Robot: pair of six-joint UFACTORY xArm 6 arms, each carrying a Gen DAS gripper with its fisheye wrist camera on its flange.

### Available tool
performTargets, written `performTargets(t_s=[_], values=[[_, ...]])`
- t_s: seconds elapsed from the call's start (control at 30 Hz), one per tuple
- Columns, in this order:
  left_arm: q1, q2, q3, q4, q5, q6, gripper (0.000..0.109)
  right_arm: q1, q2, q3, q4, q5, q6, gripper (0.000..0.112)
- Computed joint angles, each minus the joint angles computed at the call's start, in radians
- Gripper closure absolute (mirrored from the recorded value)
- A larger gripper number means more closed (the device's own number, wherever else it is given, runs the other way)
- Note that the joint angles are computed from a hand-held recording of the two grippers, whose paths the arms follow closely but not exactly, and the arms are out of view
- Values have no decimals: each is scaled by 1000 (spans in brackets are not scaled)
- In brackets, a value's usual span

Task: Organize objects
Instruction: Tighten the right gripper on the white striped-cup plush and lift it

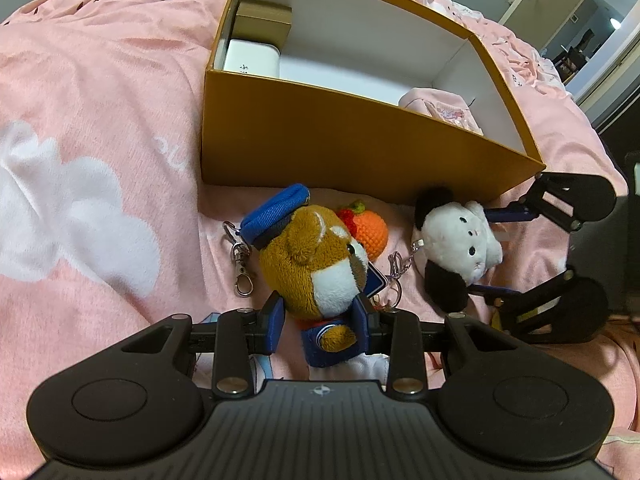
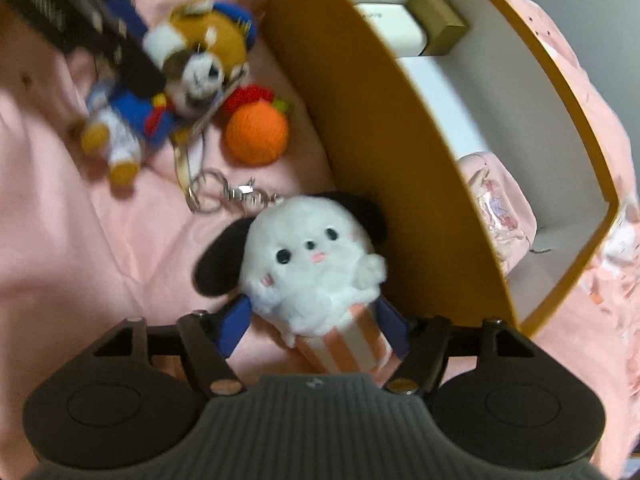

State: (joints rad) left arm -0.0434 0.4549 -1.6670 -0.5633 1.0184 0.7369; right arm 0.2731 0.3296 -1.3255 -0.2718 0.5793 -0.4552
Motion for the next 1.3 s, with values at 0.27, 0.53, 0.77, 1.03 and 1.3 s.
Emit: performTargets(t_s=[0.27,0.53,0.77,1.03,1.3], values=[[3,-1,1,-12,2,8,68,-5,-26,-17,67,43,225,61],[8,-9,10,-19,6,15,68,-29,-44,-77,457,94,397,87],[7,-8,7,-17,9,9,68,-3,-34,-80,647,152,415,100],[10,2,-5,-11,18,-3,68,-11,-67,-32,454,-21,442,80],[15,33,-40,9,27,-82,65,-52,18,-66,691,11,339,49]])
